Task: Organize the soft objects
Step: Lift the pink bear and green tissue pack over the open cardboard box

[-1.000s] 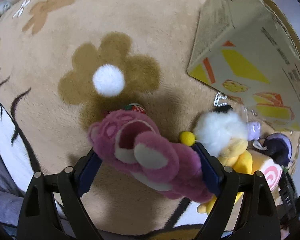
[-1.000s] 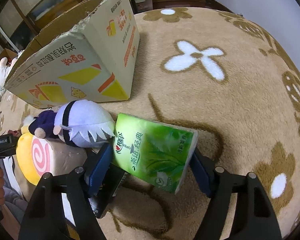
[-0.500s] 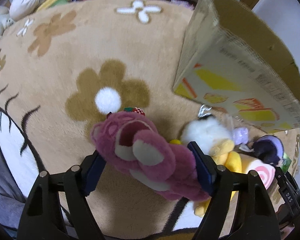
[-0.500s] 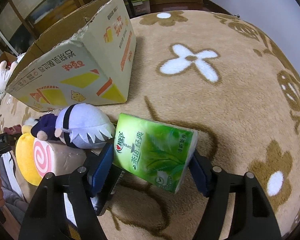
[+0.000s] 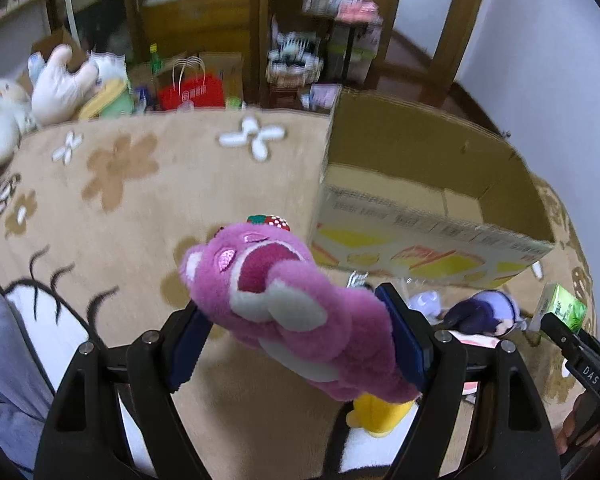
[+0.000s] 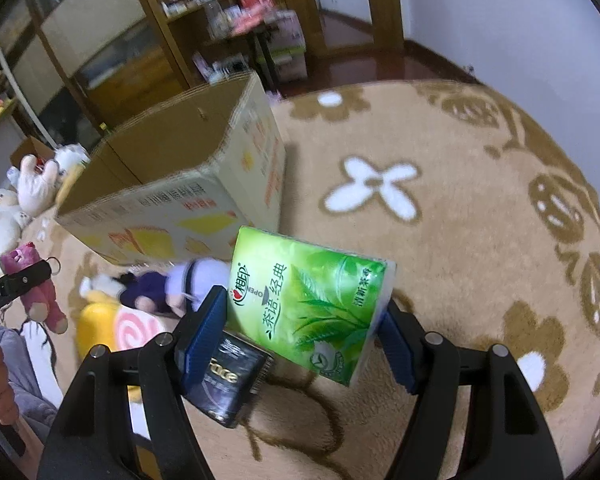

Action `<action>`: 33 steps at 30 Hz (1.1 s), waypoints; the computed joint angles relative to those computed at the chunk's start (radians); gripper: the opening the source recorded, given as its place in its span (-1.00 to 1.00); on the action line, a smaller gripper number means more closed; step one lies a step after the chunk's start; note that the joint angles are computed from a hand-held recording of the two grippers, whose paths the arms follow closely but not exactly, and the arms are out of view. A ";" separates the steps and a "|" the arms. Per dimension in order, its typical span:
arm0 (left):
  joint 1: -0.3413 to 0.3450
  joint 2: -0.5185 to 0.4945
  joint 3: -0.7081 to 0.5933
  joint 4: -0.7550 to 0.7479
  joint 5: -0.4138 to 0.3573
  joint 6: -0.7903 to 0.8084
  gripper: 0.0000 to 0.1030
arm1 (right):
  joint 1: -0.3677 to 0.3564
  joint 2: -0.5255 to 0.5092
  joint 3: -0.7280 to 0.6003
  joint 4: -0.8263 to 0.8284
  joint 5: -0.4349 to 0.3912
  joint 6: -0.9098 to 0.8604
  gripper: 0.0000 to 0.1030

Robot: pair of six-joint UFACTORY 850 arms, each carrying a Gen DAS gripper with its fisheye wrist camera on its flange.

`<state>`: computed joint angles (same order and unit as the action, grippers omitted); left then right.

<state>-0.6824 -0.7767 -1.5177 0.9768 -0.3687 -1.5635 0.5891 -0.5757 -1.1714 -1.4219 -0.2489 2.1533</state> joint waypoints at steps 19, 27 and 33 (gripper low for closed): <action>-0.065 0.073 0.030 0.540 -0.099 -0.356 0.54 | 0.072 0.042 -0.007 -0.618 -0.178 0.443 0.48; -0.073 0.025 -0.075 0.535 -0.129 -0.254 0.55 | 0.055 0.010 -0.070 -0.700 -0.191 0.455 0.48; -0.072 -0.053 -0.196 0.514 -0.158 -0.152 0.55 | 0.028 -0.038 -0.138 -0.759 -0.174 0.470 0.48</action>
